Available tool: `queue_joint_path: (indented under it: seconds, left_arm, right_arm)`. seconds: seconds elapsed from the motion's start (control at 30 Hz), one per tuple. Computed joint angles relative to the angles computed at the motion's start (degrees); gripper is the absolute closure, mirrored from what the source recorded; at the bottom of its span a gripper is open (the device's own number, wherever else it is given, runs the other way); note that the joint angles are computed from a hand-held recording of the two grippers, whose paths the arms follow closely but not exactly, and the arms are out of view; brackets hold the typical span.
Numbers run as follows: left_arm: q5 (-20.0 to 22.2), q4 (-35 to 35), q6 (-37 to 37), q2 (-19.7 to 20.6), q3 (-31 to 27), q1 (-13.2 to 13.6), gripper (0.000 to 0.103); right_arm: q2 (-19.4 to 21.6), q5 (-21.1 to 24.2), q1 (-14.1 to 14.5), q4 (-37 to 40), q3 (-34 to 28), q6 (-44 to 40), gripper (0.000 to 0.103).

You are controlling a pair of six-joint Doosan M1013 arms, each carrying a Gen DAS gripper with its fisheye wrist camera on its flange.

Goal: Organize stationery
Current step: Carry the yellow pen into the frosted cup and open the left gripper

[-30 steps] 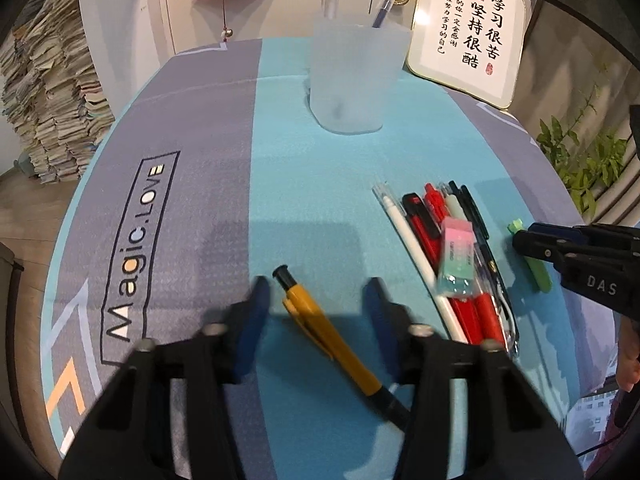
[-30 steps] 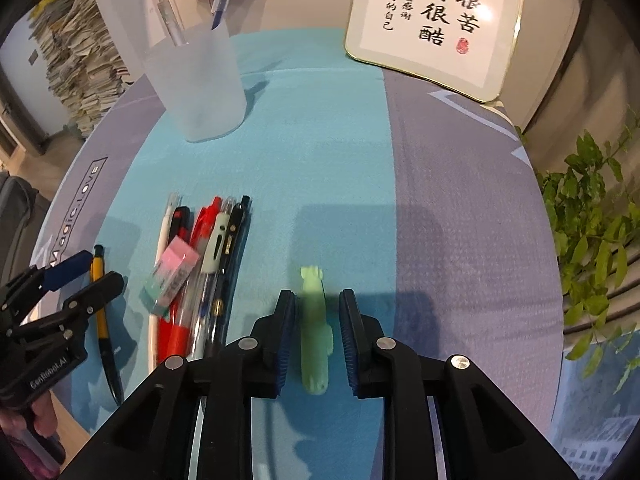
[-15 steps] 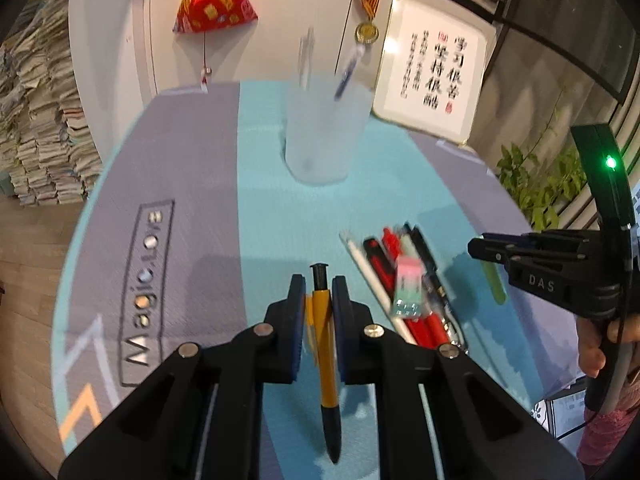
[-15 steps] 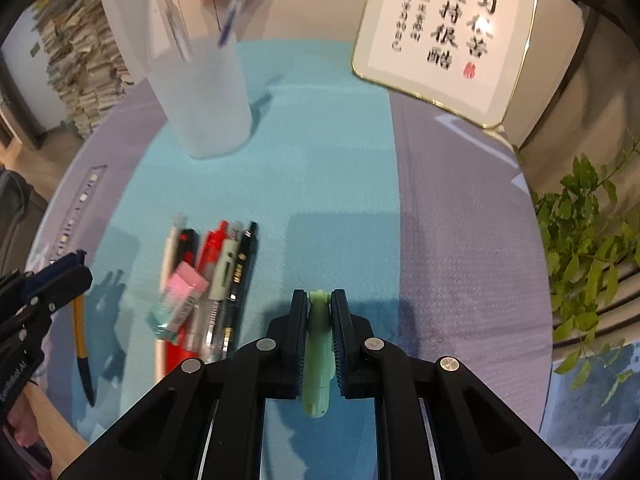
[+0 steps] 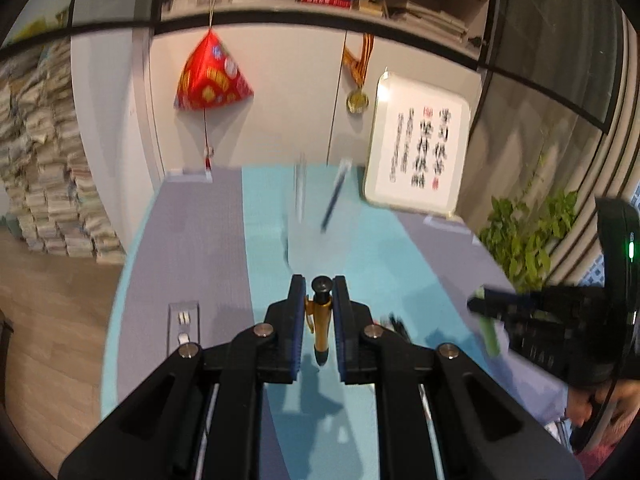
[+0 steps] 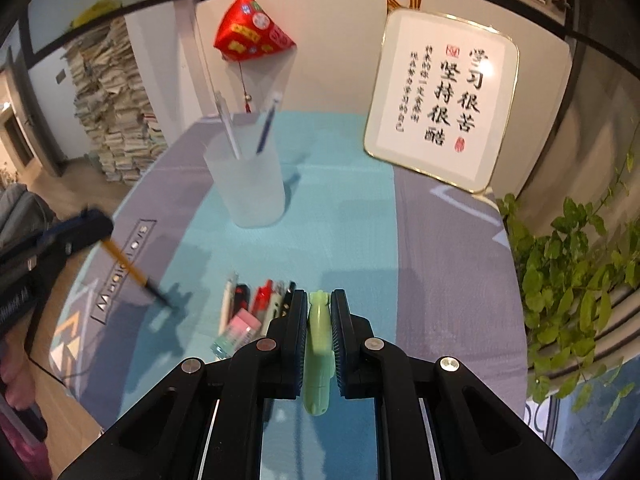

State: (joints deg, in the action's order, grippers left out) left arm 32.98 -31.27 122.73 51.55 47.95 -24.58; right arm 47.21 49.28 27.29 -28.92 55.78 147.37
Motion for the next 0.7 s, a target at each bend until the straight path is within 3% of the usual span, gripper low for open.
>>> queue_joint_path:
  seconds: [0.4,0.6,0.7]
  left_arm:
    - [-2.01,4.76,-5.28,6.25,-15.27,-1.27,0.092]
    - [4.56,10.87,-13.59,13.22,-28.1,-1.61,0.092]
    - [7.42,13.4,-15.7,15.48,-31.95,-1.8,0.091]
  right_arm:
    - [0.18,1.02,0.05,-1.96,-0.06,1.45,0.091]
    - [0.36,1.35,-0.58,-1.72,-0.74,1.34,0.096]
    - [0.83,1.69,-1.75,4.16,-1.35,-1.64,0.096]
